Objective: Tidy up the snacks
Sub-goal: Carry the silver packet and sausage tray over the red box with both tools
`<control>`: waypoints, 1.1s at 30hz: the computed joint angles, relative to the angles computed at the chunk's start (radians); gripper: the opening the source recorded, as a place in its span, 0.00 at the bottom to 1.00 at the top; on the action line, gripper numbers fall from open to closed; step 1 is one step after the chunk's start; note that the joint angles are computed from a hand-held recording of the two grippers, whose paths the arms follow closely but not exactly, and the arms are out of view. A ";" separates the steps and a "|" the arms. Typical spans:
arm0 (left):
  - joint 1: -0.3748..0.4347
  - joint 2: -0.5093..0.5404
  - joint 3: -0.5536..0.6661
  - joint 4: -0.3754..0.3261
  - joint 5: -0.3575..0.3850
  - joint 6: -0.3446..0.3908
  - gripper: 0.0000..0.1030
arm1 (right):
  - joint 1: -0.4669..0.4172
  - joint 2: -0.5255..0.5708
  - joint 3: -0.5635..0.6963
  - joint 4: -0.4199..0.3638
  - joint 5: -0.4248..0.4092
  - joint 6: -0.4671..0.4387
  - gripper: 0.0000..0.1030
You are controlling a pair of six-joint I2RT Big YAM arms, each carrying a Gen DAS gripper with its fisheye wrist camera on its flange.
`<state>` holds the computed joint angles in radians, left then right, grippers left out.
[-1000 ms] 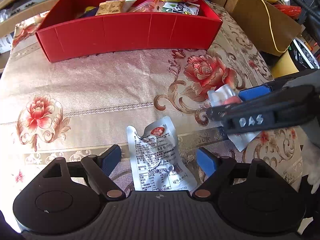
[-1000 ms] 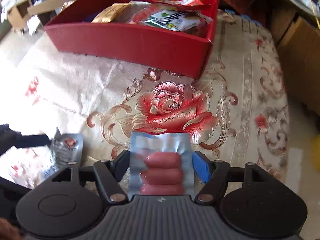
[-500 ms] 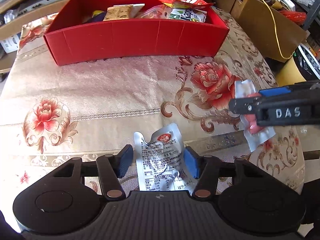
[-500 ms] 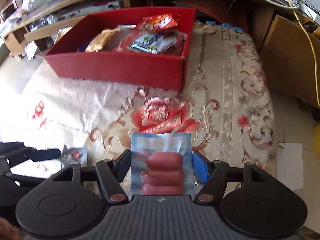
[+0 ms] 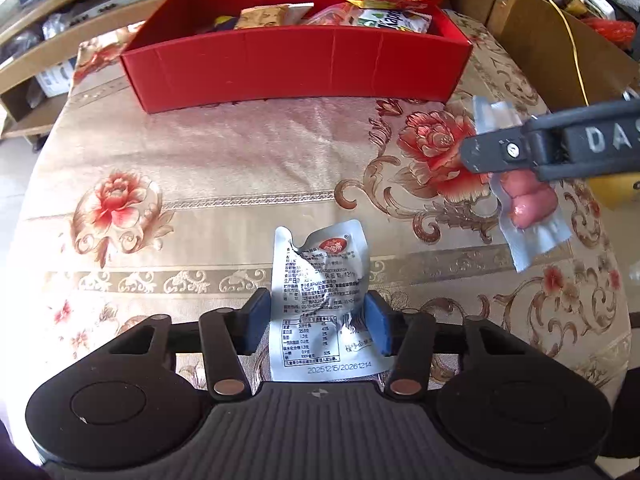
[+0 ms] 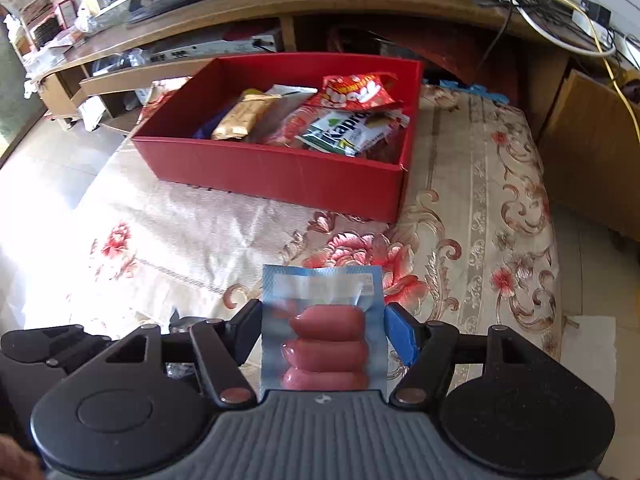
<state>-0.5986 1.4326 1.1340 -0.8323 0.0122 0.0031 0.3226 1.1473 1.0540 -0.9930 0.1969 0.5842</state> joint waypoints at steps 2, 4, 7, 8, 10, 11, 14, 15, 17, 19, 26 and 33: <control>-0.004 -0.001 0.005 -0.008 -0.011 -0.006 0.54 | 0.006 -0.008 -0.001 0.003 0.005 -0.001 0.63; -0.010 -0.007 0.005 -0.017 -0.028 -0.006 0.54 | 0.009 -0.014 0.001 0.004 0.010 -0.002 0.63; -0.015 -0.023 0.006 -0.024 -0.047 -0.012 0.52 | 0.008 -0.029 -0.001 0.012 0.014 -0.002 0.63; -0.016 -0.027 0.010 -0.025 -0.052 -0.018 0.52 | 0.008 -0.034 -0.001 0.015 0.013 -0.003 0.63; -0.018 -0.041 0.019 -0.023 -0.068 -0.026 0.52 | 0.007 -0.045 -0.003 0.023 0.012 -0.005 0.63; -0.019 -0.047 0.025 -0.023 -0.072 -0.030 0.52 | 0.007 -0.047 -0.001 0.024 0.014 -0.006 0.63; -0.010 -0.052 0.055 -0.020 -0.053 -0.026 0.52 | -0.005 -0.050 0.005 0.039 0.016 0.003 0.63; -0.004 -0.047 0.068 -0.017 -0.043 -0.020 0.52 | -0.009 -0.047 0.008 0.043 0.018 0.003 0.63; 0.008 -0.029 0.097 -0.001 -0.015 -0.016 0.52 | -0.021 -0.034 0.018 0.049 0.025 0.010 0.63; 0.027 -0.006 0.126 0.018 0.021 -0.015 0.52 | -0.040 -0.014 0.029 0.056 0.017 0.021 0.63; 0.077 0.094 0.238 0.069 0.110 -0.030 0.52 | -0.070 0.081 0.104 0.074 0.025 0.015 0.63; 0.099 0.188 0.360 0.081 0.123 -0.054 0.52 | -0.114 0.167 0.186 0.127 0.007 -0.016 0.64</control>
